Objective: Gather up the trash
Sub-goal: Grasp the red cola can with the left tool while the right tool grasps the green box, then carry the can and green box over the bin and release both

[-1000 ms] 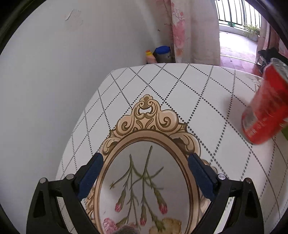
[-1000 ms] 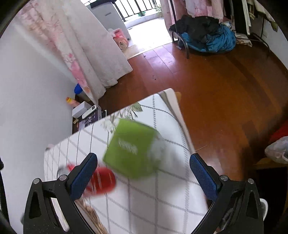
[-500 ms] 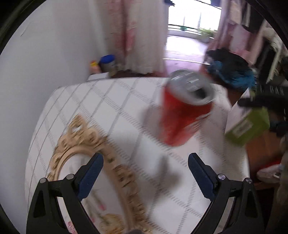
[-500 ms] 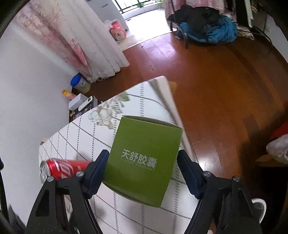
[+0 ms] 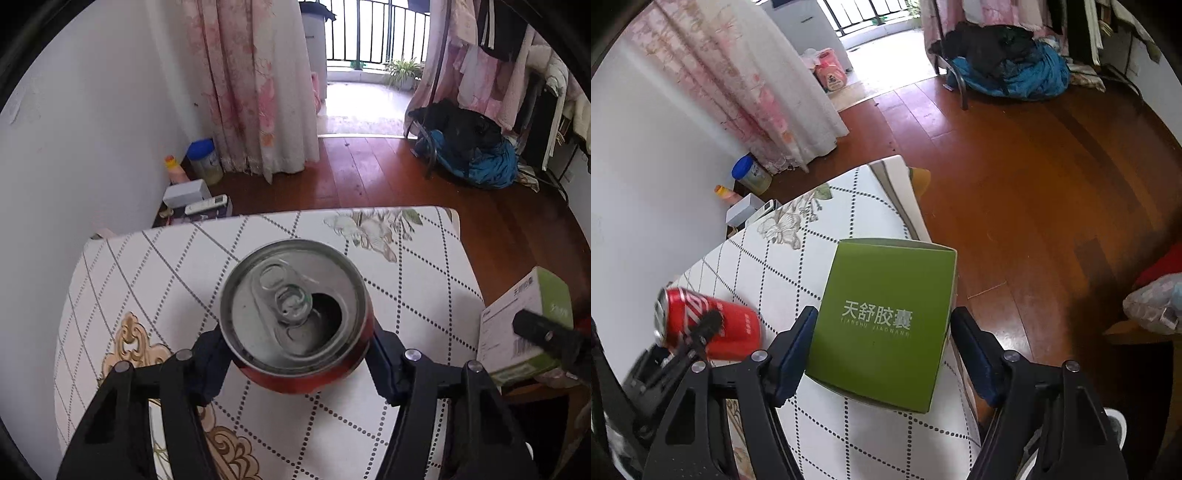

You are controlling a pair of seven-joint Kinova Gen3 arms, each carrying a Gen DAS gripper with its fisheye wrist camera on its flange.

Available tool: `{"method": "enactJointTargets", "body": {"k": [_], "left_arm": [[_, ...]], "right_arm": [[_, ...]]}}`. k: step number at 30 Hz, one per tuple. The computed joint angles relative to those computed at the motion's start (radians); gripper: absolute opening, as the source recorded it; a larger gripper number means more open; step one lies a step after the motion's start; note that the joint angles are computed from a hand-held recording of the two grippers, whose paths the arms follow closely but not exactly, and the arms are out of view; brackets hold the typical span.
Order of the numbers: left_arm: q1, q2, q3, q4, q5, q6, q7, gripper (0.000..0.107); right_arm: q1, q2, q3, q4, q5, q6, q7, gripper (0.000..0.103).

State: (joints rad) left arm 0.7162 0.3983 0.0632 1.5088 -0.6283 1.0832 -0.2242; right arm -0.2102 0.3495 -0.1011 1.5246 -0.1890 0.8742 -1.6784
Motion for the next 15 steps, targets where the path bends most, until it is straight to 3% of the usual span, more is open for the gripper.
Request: {"method": "enactJointTargets", "body": {"k": [8,15], "left_arm": [[0.057,-0.047,0.018,0.001,-0.068,0.081,0.044,0.06],[0.155,-0.106,0.093,-0.094,-0.123,0.228,0.075,0.06]], "right_arm": [[0.027,-0.092,-0.018,0.069,-0.059,-0.03,0.07,0.073],[0.115,-0.278,0.031,0.143,-0.167,0.025,0.19,0.071]]}}
